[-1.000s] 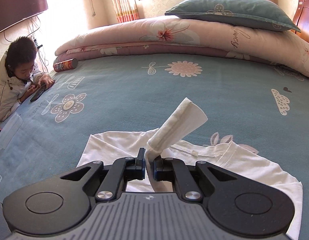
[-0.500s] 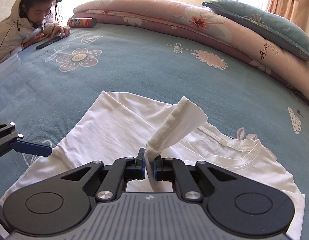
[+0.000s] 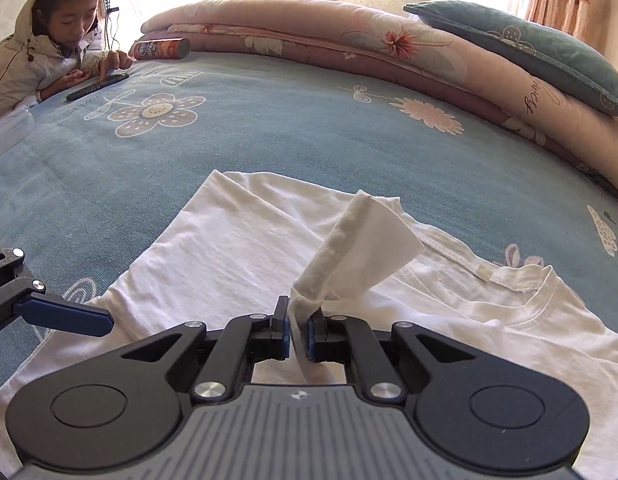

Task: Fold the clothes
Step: 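Lift the cuff with the right gripper and carry it across the shirt body, then lay the sleeve on the shirt body and open the right gripper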

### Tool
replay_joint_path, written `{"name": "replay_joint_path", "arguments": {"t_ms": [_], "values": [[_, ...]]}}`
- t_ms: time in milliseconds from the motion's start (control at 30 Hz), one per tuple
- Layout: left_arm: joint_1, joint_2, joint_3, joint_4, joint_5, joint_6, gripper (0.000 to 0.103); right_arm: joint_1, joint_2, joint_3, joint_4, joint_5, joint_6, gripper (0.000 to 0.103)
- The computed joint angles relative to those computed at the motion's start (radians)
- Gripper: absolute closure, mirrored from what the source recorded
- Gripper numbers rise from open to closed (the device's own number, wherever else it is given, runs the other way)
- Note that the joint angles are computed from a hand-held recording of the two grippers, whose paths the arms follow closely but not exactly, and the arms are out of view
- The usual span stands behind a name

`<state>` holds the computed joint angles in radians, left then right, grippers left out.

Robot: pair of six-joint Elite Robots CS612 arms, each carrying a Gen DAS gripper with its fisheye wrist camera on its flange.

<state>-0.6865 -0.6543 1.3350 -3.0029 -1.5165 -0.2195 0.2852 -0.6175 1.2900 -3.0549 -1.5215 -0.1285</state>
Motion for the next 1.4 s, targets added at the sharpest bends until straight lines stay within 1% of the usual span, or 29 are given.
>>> {"name": "replay_joint_path", "arguments": {"t_ms": [67, 200, 367, 467, 533, 600, 633, 700, 733, 767, 800, 833, 900, 1067, 1133, 1167, 1200, 1233, 1267, 1300, 1333, 1367, 1400], "values": [[0.002, 0.001, 0.0, -0.006, -0.003, -0.01, 0.001, 0.0, 0.003, -0.005, 0.007, 0.008, 0.004, 0.093], [0.002, 0.003, -0.004, 0.012, 0.007, -0.022, 0.001, 0.0, 0.011, -0.013, 0.024, 0.006, 0.006, 0.093], [0.003, 0.003, -0.002, -0.005, 0.001, -0.023, 0.001, 0.003, 0.013, -0.006, -0.011, 0.002, -0.006, 0.093], [0.004, 0.002, 0.0, -0.008, 0.001, -0.026, 0.001, 0.001, 0.015, -0.016, -0.007, 0.01, 0.0, 0.093], [0.006, 0.002, 0.001, -0.008, -0.002, -0.028, 0.001, 0.0, 0.013, -0.02, 0.008, 0.027, 0.001, 0.087], [0.007, 0.002, 0.002, -0.013, -0.006, -0.03, 0.001, -0.009, 0.003, -0.013, 0.028, 0.081, 0.002, 0.07], [0.008, 0.002, 0.002, -0.016, -0.008, -0.031, 0.001, -0.014, -0.003, -0.004, 0.028, 0.114, 0.001, 0.066], [0.009, 0.002, 0.003, -0.02, -0.011, -0.035, 0.001, -0.025, -0.017, 0.014, 0.02, 0.161, 0.003, 0.054], [0.01, 0.002, 0.003, -0.022, -0.011, -0.038, 0.001, -0.032, -0.027, 0.027, 0.012, 0.184, 0.011, 0.052], [0.01, 0.002, 0.003, -0.024, -0.011, -0.04, 0.001, -0.04, -0.037, 0.038, 0.009, 0.211, 0.018, 0.048], [0.01, 0.002, 0.003, -0.025, -0.011, -0.041, 0.001, -0.048, -0.046, 0.045, 0.011, 0.238, 0.023, 0.04], [0.01, 0.002, 0.003, -0.027, -0.011, -0.043, 0.001, -0.055, -0.055, 0.056, -0.003, 0.255, 0.03, 0.04], [0.011, 0.002, 0.004, -0.032, -0.011, -0.046, 0.001, -0.062, -0.07, 0.069, -0.029, 0.249, 0.039, 0.04], [0.012, 0.001, 0.006, -0.035, -0.012, -0.054, 0.001, -0.084, -0.103, 0.084, -0.029, 0.228, 0.061, 0.04], [0.012, 0.001, 0.005, -0.036, -0.01, -0.063, 0.001, -0.093, -0.11, 0.09, -0.037, 0.196, 0.064, 0.041], [0.012, 0.001, 0.005, -0.035, -0.008, -0.067, 0.001, -0.097, -0.11, 0.09, -0.037, 0.185, 0.078, 0.045], [0.013, 0.001, 0.005, -0.034, -0.007, -0.071, 0.001, -0.1, -0.107, 0.088, -0.033, 0.177, 0.098, 0.054], [0.013, 0.001, 0.005, -0.032, -0.005, -0.073, 0.001, -0.104, -0.105, 0.086, -0.03, 0.17, 0.117, 0.06], [0.013, 0.001, 0.005, -0.029, -0.001, -0.076, 0.001, -0.106, -0.101, 0.082, -0.02, 0.161, 0.136, 0.071], [0.013, 0.001, 0.005, -0.026, 0.002, -0.079, 0.001, -0.104, -0.095, 0.076, -0.008, 0.138, 0.149, 0.073], [0.013, 0.001, 0.005, -0.023, 0.005, -0.081, 0.001, -0.101, -0.087, 0.069, 0.005, 0.11, 0.161, 0.073], [0.013, 0.0, 0.005, -0.022, 0.008, -0.081, 0.001, -0.1, -0.078, 0.064, 0.015, 0.097, 0.174, 0.073], [0.013, 0.0, 0.005, -0.022, 0.011, -0.082, 0.001, -0.102, -0.071, 0.062, 0.02, 0.105, 0.195, 0.073]]}}
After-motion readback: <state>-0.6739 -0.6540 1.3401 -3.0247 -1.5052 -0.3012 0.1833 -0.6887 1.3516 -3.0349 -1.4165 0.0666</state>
